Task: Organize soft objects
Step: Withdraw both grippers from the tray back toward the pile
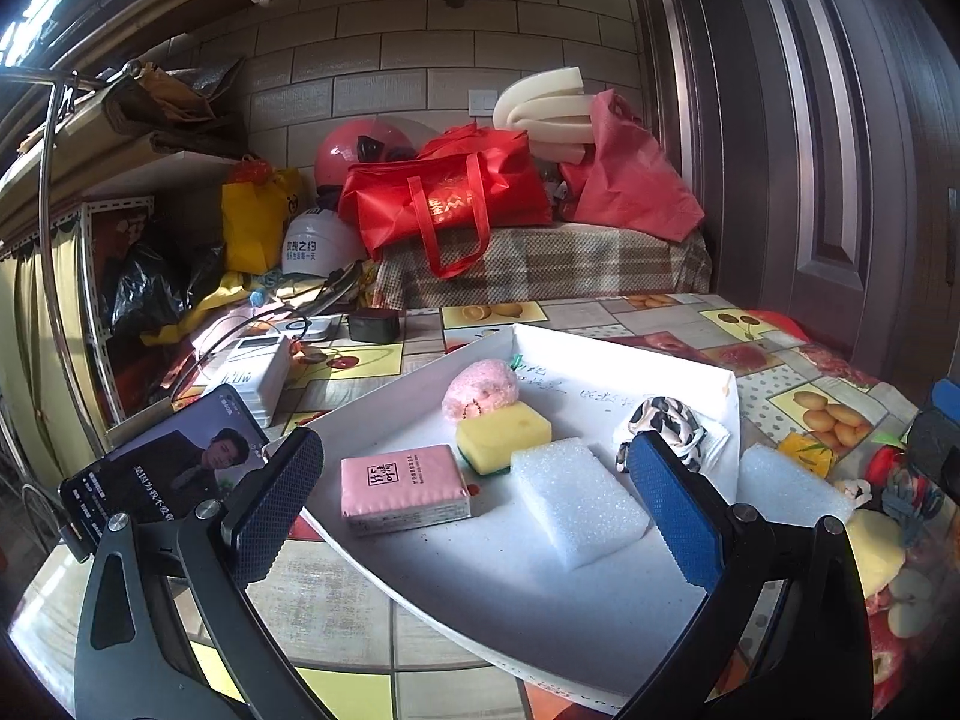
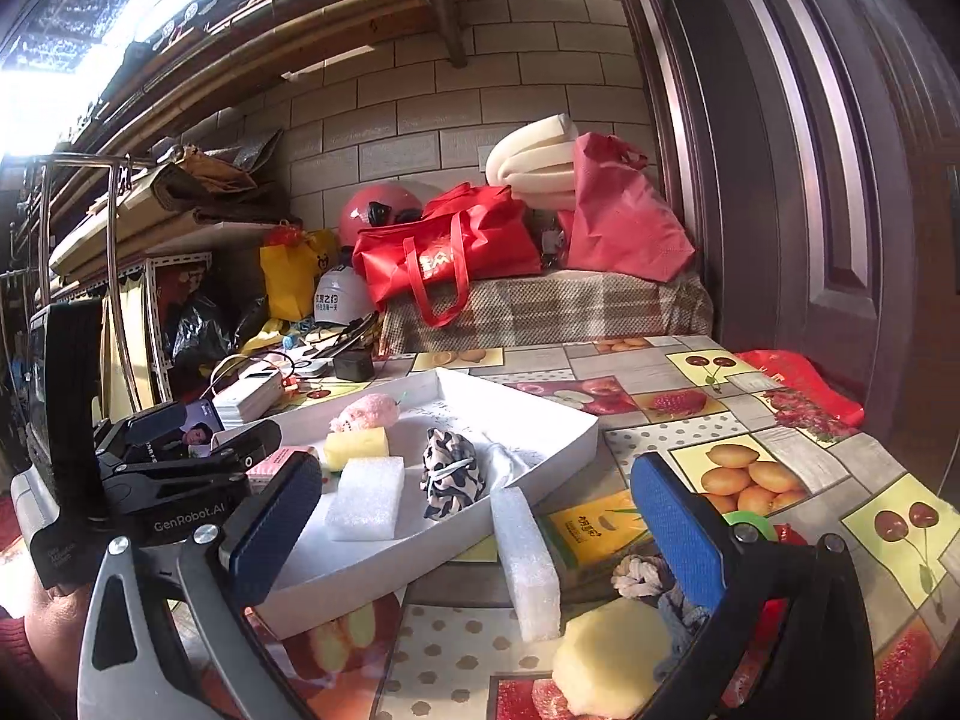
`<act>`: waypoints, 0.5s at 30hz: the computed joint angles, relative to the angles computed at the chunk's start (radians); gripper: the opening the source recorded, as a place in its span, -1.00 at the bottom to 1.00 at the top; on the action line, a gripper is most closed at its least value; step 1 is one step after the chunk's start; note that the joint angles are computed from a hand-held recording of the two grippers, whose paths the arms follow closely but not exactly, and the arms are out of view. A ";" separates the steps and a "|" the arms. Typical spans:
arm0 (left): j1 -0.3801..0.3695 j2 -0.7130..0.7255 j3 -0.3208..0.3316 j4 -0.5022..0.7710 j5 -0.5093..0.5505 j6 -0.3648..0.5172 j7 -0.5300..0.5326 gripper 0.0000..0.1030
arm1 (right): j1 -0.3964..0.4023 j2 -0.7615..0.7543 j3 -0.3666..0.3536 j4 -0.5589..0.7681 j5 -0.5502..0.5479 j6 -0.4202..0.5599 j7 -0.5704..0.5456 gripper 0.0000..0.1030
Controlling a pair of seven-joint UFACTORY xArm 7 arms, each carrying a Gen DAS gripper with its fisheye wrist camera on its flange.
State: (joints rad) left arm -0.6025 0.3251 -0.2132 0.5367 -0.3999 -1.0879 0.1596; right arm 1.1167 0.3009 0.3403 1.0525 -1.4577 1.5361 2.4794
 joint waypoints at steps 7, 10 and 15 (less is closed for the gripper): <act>0.000 -0.054 -0.036 -0.071 0.204 0.033 -0.029 1.00 | -0.053 -0.262 0.080 -0.296 0.230 -0.012 0.161 1.00; 0.022 -0.081 -0.049 -0.079 0.358 0.110 -0.077 1.00 | -0.108 -0.397 0.095 -0.438 0.328 -0.173 0.164 1.00; 0.055 -0.112 -0.094 -0.020 0.662 0.377 -0.218 0.99 | -0.168 -0.597 0.046 -0.624 0.362 -0.535 0.043 1.00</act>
State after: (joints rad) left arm -0.5475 0.2134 -0.3071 0.5171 0.2621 -0.7110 -0.0582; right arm 0.9486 -0.2962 0.3867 0.4287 -1.0955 1.0010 2.5220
